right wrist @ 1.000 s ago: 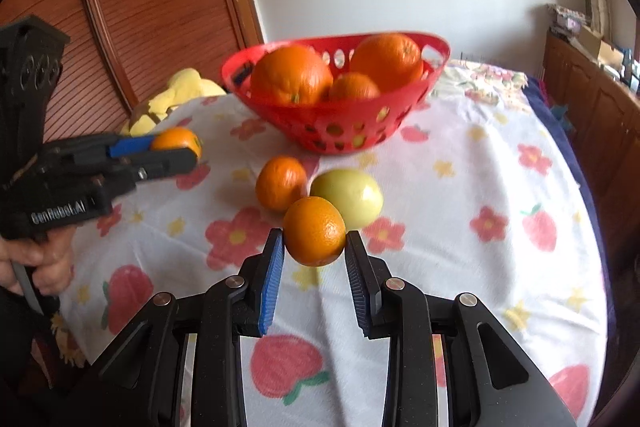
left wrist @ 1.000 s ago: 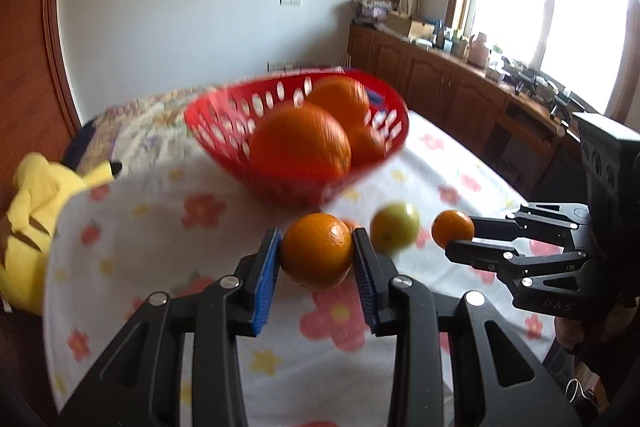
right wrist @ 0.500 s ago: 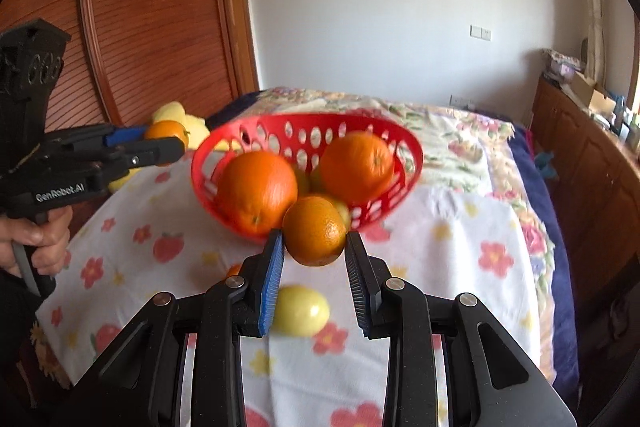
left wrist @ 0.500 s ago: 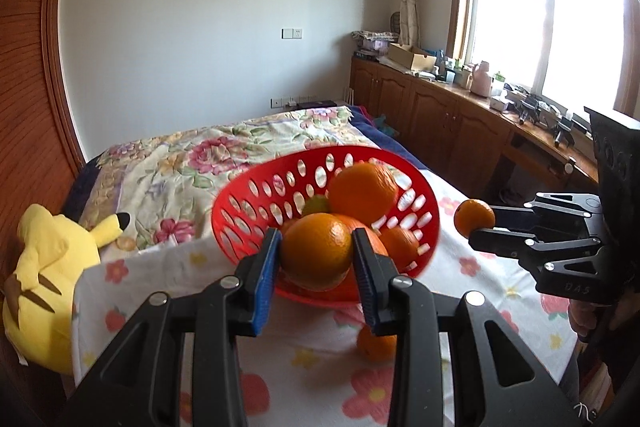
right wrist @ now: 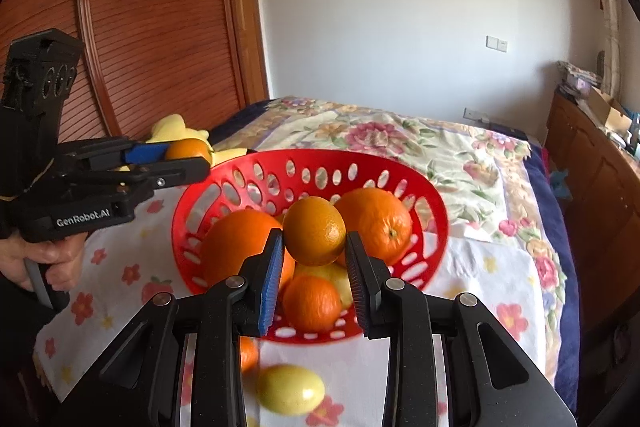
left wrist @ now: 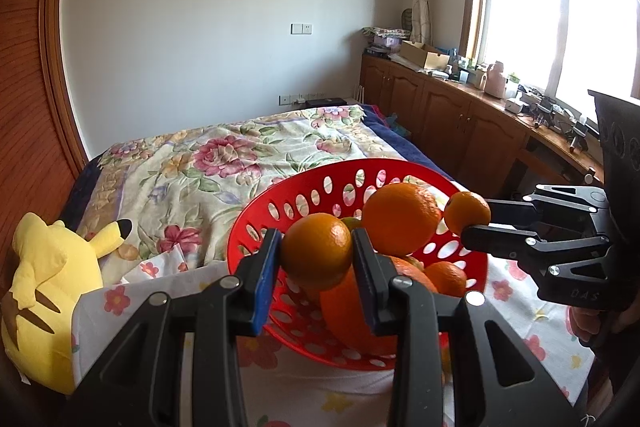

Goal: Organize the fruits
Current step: 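Lift both tangerines and carry them over the red basket, then open the left tool into the basket while the right tool releases its tangerine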

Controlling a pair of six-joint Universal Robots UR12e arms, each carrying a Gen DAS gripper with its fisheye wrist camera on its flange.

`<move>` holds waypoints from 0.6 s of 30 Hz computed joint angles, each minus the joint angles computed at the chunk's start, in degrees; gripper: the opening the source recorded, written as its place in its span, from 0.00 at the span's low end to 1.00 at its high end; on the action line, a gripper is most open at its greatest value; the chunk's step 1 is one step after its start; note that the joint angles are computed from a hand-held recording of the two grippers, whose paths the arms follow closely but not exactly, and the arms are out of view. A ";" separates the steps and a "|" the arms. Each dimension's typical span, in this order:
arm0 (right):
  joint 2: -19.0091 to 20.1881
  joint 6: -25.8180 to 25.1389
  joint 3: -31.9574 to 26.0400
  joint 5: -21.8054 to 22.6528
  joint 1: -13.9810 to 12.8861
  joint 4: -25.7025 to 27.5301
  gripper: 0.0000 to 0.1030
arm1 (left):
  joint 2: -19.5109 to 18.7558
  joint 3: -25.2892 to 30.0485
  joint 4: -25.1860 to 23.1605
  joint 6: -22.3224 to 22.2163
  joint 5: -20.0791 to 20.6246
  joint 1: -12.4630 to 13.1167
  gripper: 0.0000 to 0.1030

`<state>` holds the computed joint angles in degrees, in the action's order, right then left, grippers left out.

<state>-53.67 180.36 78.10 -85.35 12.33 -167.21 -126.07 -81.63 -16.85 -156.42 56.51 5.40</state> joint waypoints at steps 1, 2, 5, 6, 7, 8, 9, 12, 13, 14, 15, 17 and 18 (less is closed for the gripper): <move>0.33 -0.07 -0.51 0.10 0.04 0.27 0.29 | -0.15 0.17 -0.10 -0.02 0.20 -0.06 0.33; 0.50 -0.18 -0.81 0.32 0.01 0.51 0.29 | -0.23 0.25 -0.12 -0.03 0.34 -0.09 0.33; 1.35 -0.72 -2.19 1.10 -0.09 1.66 0.29 | -0.57 0.65 -0.28 -0.18 1.06 -0.33 0.33; 1.59 -0.94 -2.56 1.35 -0.10 1.81 0.29 | -0.69 0.86 -0.43 -0.22 1.28 -0.40 0.33; 1.81 -1.00 -2.91 1.81 -0.15 2.03 0.29 | -0.82 1.03 -0.55 -0.18 1.42 -0.38 0.33; 2.00 -0.97 -3.19 2.24 -0.19 2.19 0.29 | -0.89 1.12 -0.64 -0.18 1.80 -0.48 0.33; 2.18 -0.93 -3.46 2.57 -0.21 2.41 0.29 | -1.02 1.28 -0.80 -0.19 2.14 -0.57 0.33; 2.58 -1.04 -3.92 3.27 -0.11 2.75 0.29 | -1.33 1.76 -1.30 0.00 2.97 -0.76 0.33; 2.71 -1.05 -4.06 3.50 -0.08 2.83 0.29 | -1.42 1.90 -1.57 0.00 3.18 -0.82 0.33; 2.79 -1.14 -4.14 3.76 -0.04 2.93 0.29 | -1.52 2.08 -1.90 -0.02 3.38 -0.88 0.33; 2.92 -1.29 -4.26 3.92 0.01 3.15 0.29 | -1.59 2.26 -2.30 -0.02 3.55 -0.93 0.33; 3.17 -1.32 -4.52 4.09 0.05 3.72 0.29 | -1.70 2.46 -3.00 -0.02 3.91 -1.02 0.33; 3.32 -1.40 -4.68 4.00 0.11 4.17 0.29 | -1.79 2.59 -3.23 0.00 3.95 -1.04 0.33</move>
<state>-50.35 178.96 73.43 -81.35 12.44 -163.04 -127.87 -79.04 -20.07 -156.42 60.47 4.36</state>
